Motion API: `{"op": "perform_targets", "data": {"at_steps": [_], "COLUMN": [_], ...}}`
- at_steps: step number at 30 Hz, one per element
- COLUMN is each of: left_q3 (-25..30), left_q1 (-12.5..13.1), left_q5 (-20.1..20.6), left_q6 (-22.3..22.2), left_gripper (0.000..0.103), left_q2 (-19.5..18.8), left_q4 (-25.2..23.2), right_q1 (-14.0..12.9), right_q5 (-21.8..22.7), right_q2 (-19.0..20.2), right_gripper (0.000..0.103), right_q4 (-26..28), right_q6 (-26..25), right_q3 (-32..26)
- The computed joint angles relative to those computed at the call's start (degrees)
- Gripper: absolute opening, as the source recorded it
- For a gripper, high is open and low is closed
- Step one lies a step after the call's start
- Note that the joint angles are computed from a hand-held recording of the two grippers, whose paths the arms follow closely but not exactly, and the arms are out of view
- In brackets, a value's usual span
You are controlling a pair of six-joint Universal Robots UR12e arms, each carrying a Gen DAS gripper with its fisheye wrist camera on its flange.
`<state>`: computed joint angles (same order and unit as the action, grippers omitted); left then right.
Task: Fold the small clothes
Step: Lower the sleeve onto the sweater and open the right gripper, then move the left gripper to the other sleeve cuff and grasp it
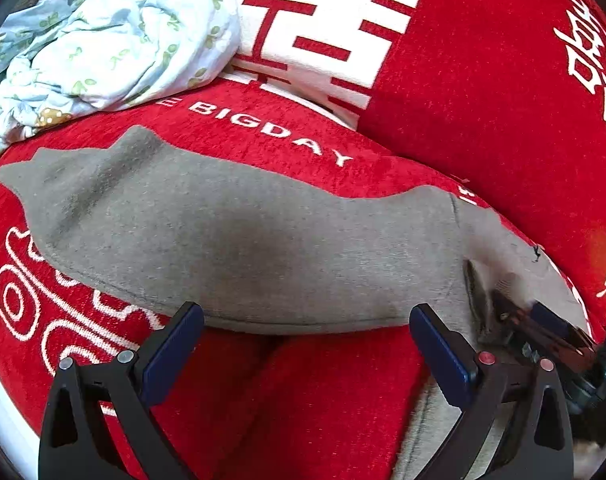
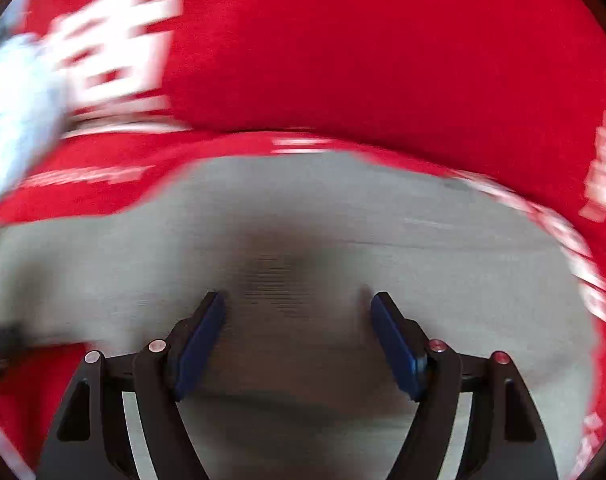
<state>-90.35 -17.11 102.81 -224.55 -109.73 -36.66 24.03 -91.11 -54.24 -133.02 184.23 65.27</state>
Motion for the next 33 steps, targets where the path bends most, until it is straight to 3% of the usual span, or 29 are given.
{"op": "perform_targets", "data": {"at_steps": [2, 6, 9, 11, 12, 14, 16, 18, 20, 23, 26, 30, 31, 32, 33], "left_q3": [-0.5, -2.0, -3.7, -5.6, -7.0, -9.3, -12.0, -14.2, -15.3, -15.7, -14.3, -12.8, -12.9, -13.3, -13.5], "left_q1": [0.2, 0.3, 0.2, 1.1, 2.3, 4.9, 7.9, 9.6, 11.5, 13.6, 14.4, 15.0, 15.0, 15.1, 15.5], "left_q5": [0.3, 3.1, 9.4, 11.3, 10.7, 7.9, 4.9, 4.1, 0.8, -2.5, -3.6, -7.3, -7.3, -7.5, -8.5], "left_q6": [-0.8, -2.8, -4.8, -7.0, -9.0, -13.0, -16.1, -15.6, -15.5, -14.6, -15.3, -12.0, -12.2, -12.5, -13.0], "left_gripper": [0.103, 0.103, 0.103, 0.103, 0.103, 0.103, 0.103, 0.103, 0.103, 0.103, 0.103, 0.102, 0.091, 0.058, 0.039], "left_q2": [0.3, 1.5, 3.3, 4.8, 5.9, 7.7, 9.3, 10.3, 10.6, 10.3, 9.3, 8.0, 8.0, 8.1, 8.3], "left_q4": [0.0, -0.2, -1.4, -1.5, -1.2, -1.7, -0.9, 3.3, 6.6, 9.9, 9.1, 9.9, 10.6, 11.6, 11.3], "right_q1": [-0.3, -0.3, -1.7, -2.9, -3.6, -4.6, -4.5, -3.5, -2.9, -3.2, -3.3, -3.3, -3.3, -3.3, -3.3], "right_q5": [6.4, 3.6, 2.0, 1.6, 2.5, 6.1, 5.6, 3.0, 0.8, 1.7, 1.8, 1.9, 2.0, 2.0, 2.1], "right_q2": [-0.4, -2.7, -5.0, -6.4, -6.6, -6.9, -6.7, -6.2, -5.9, -6.0, -6.1, -6.1, -6.1, -6.1, -6.1], "right_gripper": [0.079, 0.079, 0.082, 0.084, 0.084, 0.086, 0.089, 0.095, 0.096, 0.096, 0.096, 0.096, 0.096, 0.096, 0.096], "right_q4": [-1.2, -7.0, -10.4, -11.0, -8.9, -11.2, -10.5, -9.1, -8.7, -9.1, -9.4, -9.6, -9.6, -9.5, -9.5], "right_q6": [-2.2, -4.3, -5.7, -5.9, -4.7, -2.6, -3.0, -5.4, -7.0, -6.6, -6.5, -6.4, -6.5, -6.4, -6.4], "right_q3": [0.5, 4.4, 8.9, 11.5, 12.0, 12.9, 12.7, 11.7, 11.3, 11.6, 11.9, 11.9, 11.9, 11.9, 11.8]}}
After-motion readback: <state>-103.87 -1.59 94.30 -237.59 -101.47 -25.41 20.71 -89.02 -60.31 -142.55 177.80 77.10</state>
